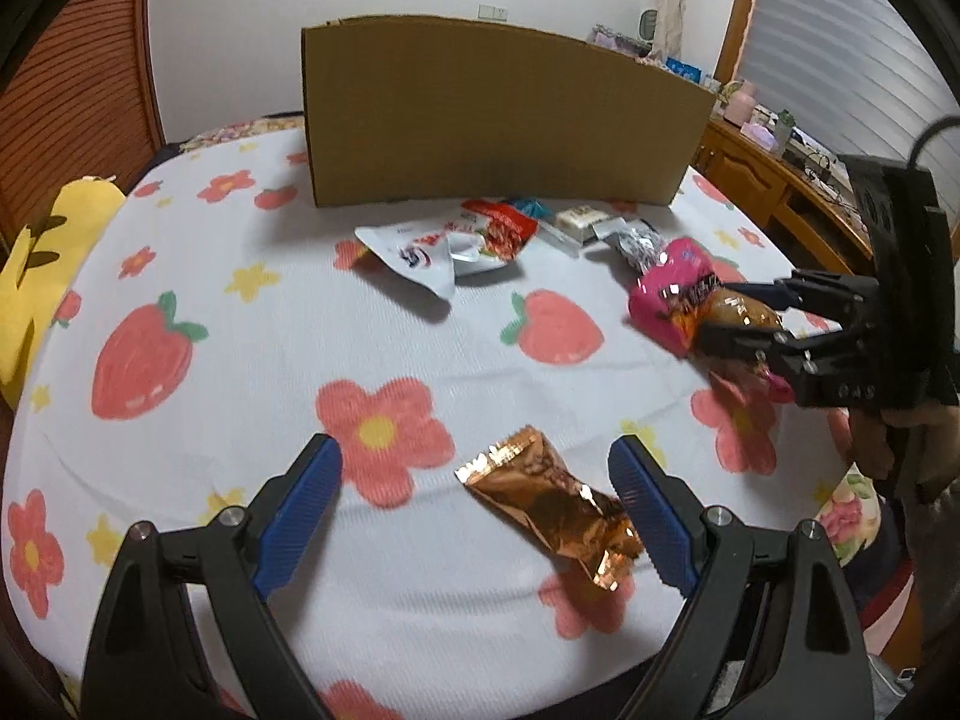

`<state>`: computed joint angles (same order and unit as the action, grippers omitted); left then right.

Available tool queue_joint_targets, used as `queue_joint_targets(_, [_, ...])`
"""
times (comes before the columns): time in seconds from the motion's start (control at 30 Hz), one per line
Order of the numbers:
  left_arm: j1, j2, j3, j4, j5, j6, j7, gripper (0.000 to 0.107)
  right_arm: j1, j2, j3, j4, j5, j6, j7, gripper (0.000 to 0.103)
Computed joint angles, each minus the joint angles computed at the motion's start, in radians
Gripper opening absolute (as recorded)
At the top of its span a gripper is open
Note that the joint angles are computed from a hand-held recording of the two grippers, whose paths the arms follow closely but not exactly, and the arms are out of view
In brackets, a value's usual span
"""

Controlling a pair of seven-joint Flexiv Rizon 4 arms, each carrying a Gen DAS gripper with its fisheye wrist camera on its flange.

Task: Organize snacks
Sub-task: 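Move left tool to copper candy while right tool approaches pink fish-snack pack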

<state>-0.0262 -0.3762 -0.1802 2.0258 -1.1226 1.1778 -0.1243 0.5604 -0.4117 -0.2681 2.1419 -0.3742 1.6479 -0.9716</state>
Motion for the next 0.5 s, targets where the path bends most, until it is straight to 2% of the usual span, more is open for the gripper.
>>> queue_joint_targets(0.1, [-0.004,-0.001,0.012,0.006,0.039,-0.006,-0.033,0.092,-0.002,-0.008,-0.003,-0.003,0.009,0.014,0.001,0.063])
queue_joint_targets(0.3, [-0.005,0.004,0.001,0.023,0.034,0.026,-0.028,0.098,0.014,-0.018,-0.019,-0.004,0.037,0.033,-0.016,0.064])
queue_joint_targets(0.4, [-0.013,0.007,0.013,0.027,0.082,0.034,-0.073,0.1,0.03,-0.02,-0.033,0.0,0.053,0.041,-0.028,0.064])
queue_joint_targets(0.5, [-0.003,0.012,0.008,0.031,0.11,0.022,-0.074,0.1,0.049,-0.022,-0.05,0.0,0.069,0.041,-0.037,0.064])
